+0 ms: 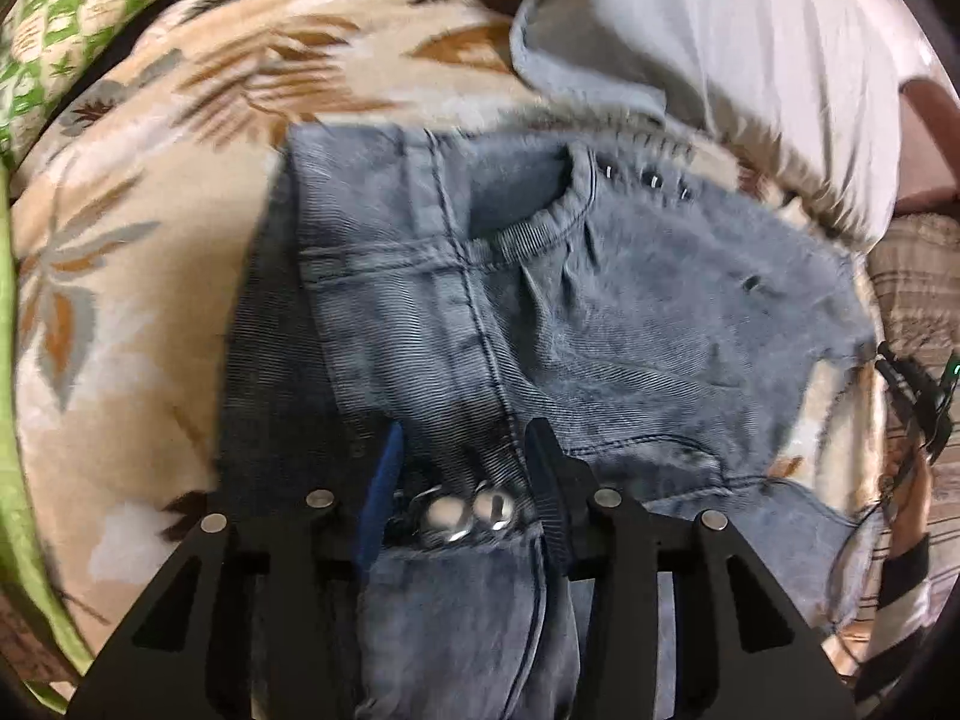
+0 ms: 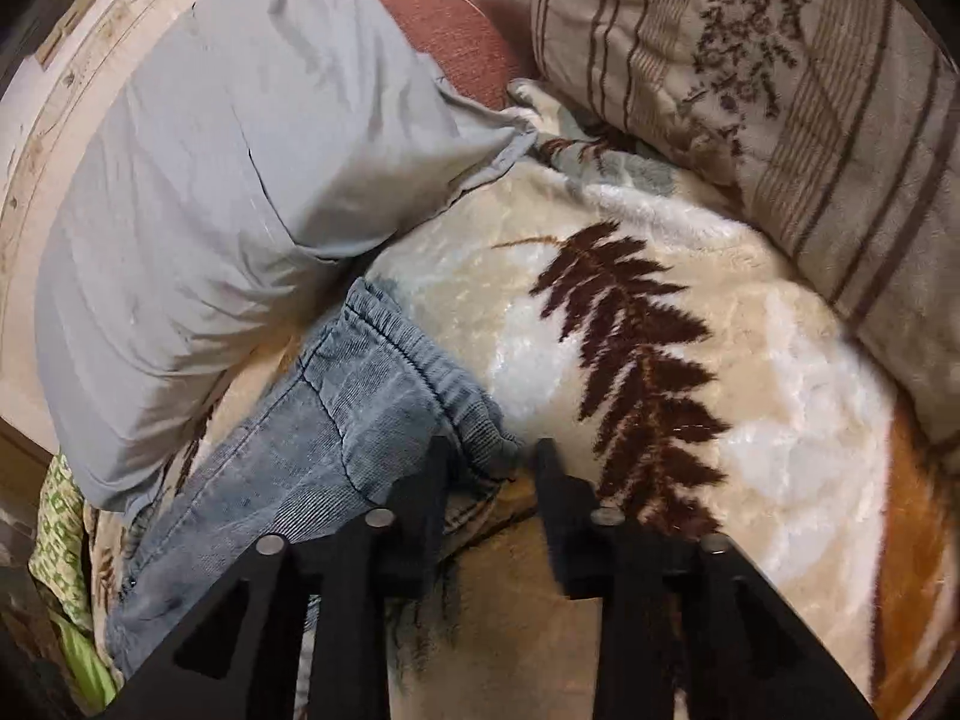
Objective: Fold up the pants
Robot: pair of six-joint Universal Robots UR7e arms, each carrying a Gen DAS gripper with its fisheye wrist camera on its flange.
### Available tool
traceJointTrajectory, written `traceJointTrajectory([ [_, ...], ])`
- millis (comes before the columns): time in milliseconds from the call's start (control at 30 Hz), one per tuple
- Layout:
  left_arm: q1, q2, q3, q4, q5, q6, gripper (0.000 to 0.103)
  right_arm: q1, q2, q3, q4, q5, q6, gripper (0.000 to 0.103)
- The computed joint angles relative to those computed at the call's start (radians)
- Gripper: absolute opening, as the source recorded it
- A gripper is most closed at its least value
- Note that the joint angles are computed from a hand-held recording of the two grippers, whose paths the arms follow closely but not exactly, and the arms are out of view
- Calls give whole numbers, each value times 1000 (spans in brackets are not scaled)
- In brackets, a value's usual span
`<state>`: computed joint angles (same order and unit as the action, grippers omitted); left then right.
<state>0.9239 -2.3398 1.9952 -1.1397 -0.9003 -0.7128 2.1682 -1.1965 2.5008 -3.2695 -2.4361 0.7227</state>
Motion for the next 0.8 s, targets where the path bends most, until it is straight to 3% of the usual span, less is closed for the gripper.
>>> traceJointTrajectory([
  [67,-21,-6,-55,25,29,-21,42,30,-41,2,14,-40,-24,34],
  [100,-8,1,-74,14,36,-13,44,40,-67,-3,33,-56,-41,42],
  [133,27,22,-98,-20,34,6,52,46,-88,-8,59,-67,-50,53],
  [200,126,71,-123,-126,-15,73,63,46,-108,-41,123,-64,-69,59],
  [333,296,177,-150,-259,-127,133,63,0,-67,-132,183,32,-146,62],
  [533,359,251,-181,-346,-122,137,63,-65,60,-263,261,73,-215,62],
  [700,444,327,-224,-403,-154,177,63,-102,144,-329,238,83,-298,63],
  [800,478,352,-220,-442,-188,202,63,-120,180,-359,225,107,-346,69],
])
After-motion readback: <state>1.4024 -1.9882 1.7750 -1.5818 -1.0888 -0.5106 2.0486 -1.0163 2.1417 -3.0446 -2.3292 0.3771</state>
